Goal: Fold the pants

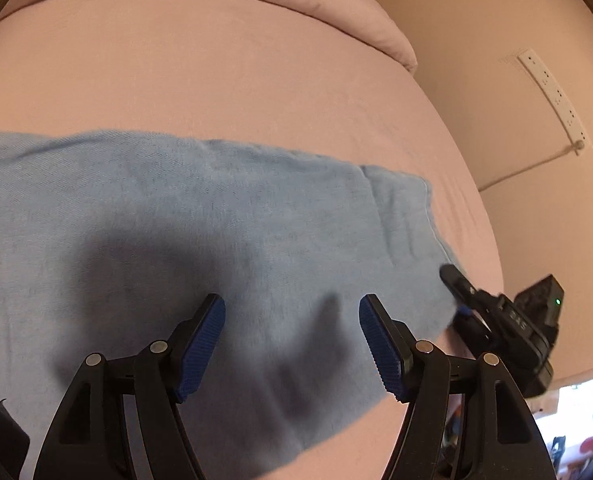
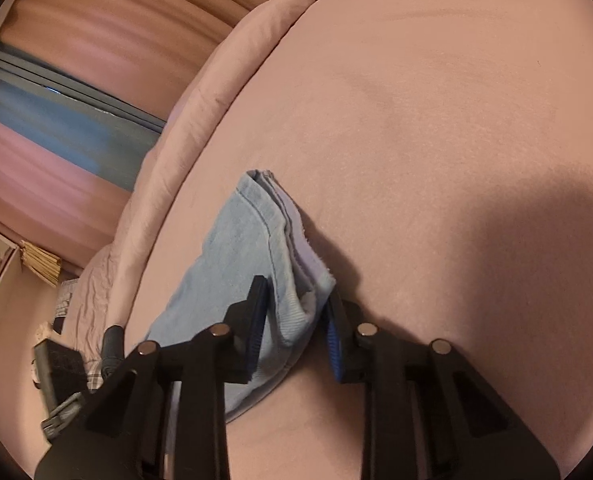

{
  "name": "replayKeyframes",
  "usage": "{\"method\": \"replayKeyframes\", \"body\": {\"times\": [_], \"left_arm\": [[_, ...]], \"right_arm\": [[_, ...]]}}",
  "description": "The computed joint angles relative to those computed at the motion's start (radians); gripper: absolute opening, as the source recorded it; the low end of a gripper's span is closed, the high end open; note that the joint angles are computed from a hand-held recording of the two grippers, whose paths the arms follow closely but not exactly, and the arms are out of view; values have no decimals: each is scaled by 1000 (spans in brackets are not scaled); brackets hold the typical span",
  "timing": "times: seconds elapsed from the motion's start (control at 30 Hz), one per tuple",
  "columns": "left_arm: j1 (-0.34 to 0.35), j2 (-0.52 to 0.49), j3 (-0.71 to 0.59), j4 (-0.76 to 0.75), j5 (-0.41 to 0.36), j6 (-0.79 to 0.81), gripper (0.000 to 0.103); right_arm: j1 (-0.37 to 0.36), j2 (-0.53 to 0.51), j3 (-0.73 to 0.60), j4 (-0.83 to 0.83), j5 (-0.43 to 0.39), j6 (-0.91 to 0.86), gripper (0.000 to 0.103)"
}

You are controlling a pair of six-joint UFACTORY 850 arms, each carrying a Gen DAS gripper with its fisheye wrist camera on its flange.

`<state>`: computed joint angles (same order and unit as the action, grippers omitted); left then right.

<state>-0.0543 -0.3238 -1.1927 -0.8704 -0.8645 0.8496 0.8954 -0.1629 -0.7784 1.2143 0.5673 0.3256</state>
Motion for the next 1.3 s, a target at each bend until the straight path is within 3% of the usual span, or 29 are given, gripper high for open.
{"method": "replayKeyframes", "body": {"times": [0.13,0.3,0.5,0.87,0.97,1.0,1.07,1.1,1.13,1.3], "left_arm": [[-15,-9,-29,54,-15,-41,69],[71,-19,-46,-163,-185,3,69],[117,-17,-54,-262,-283,18,74],[133,-55,-86,-317,-387,-6,75],[128,-45,-87,-284,-344,-4,75],[126,-43,-87,-270,-318,-8,73],[129,-40,-90,-250,-290,-9,47],[128,-39,-91,-239,-276,-8,23],[127,-38,-92,-226,-264,-11,10],[152,-26,-82,-224,-249,15,6]], "right_arm": [[-3,14,-6,1,-10,-13,17],[42,-5,-130,247,29,-500,16],[113,-96,-334,481,113,-1058,16],[151,-205,-497,624,114,-1449,16],[148,-229,-532,666,94,-1539,16],[151,-231,-534,663,91,-1551,16],[155,-236,-544,678,84,-1583,16],[153,-241,-548,679,86,-1593,16],[157,-248,-556,693,92,-1620,16],[158,-272,-589,747,84,-1705,16]]}}
